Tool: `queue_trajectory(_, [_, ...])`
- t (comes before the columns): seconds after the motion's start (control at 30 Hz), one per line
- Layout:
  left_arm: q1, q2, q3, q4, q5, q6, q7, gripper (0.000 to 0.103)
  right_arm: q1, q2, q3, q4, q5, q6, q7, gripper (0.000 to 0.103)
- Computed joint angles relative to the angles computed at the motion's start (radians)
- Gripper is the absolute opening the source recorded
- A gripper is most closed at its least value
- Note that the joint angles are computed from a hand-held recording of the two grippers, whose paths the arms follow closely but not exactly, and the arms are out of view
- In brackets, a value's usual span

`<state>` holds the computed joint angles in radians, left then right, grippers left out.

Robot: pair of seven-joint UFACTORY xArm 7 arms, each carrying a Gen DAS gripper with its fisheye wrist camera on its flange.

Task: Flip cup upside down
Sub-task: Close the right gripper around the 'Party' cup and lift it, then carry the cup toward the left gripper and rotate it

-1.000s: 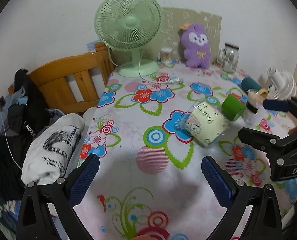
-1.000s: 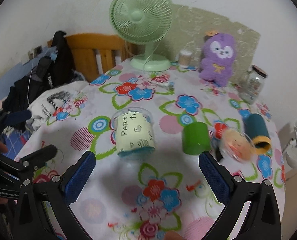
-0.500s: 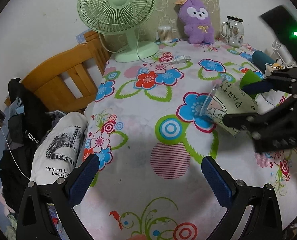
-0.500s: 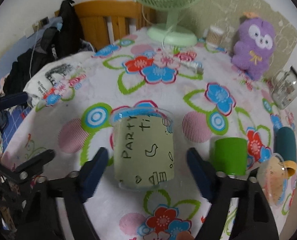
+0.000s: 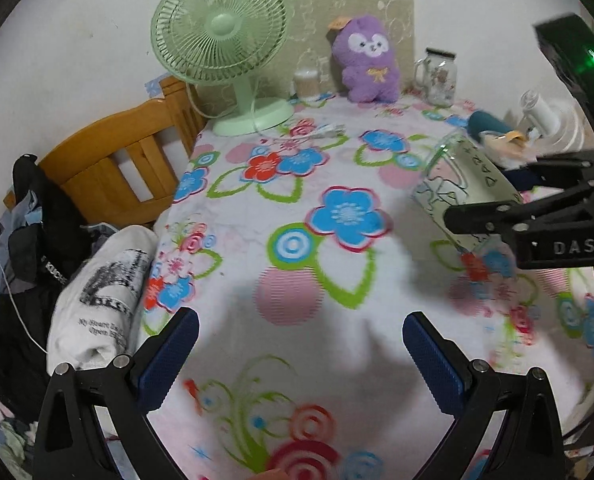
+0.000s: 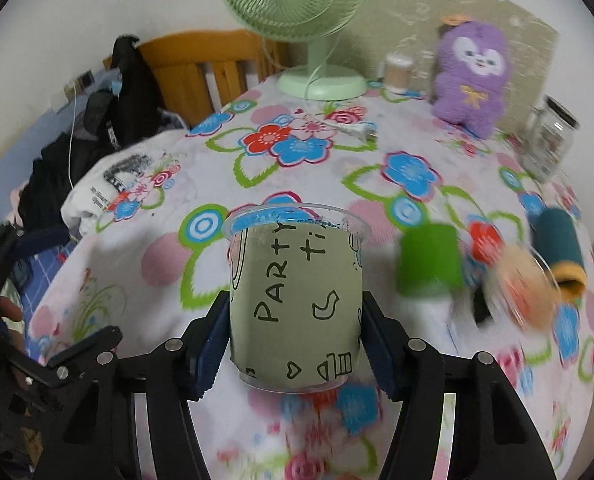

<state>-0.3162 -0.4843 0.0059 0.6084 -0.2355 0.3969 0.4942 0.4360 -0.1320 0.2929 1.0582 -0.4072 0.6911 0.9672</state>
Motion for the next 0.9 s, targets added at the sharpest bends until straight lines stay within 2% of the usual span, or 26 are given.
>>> queue_trajectory(0.17, [-0.068,-0.136,0.007,-0.097,-0.059,0.021,-0.006,0.103,0.005,-0.182,0.046,-0.149,0.026,0.034,0.109,0.064])
queue_trajectory(0.33, [-0.121,-0.252,-0.009,-0.182,-0.085,0.053,-0.045,0.103,0.006,-0.307,0.098,-0.248,0.092,0.099,0.174,0.064])
queue_trajectory(0.5, [-0.153,-0.321,-0.036,-0.239,-0.076,0.071,-0.103,0.103,0.011,-0.329,0.128,-0.286,0.132,0.148,0.201,0.064])
queue_trajectory(0.8, [-0.192,-0.395,-0.062,-0.297,-0.025,0.050,-0.184,0.103,0.018,-0.324,0.130,-0.318,0.154,0.102,0.230,0.065])
queue_trajectory(0.9, [-0.199,-0.417,-0.061,-0.311,-0.015,0.045,-0.208,0.103,0.022,-0.333,0.120,-0.330,0.166,0.076,0.229,0.074])
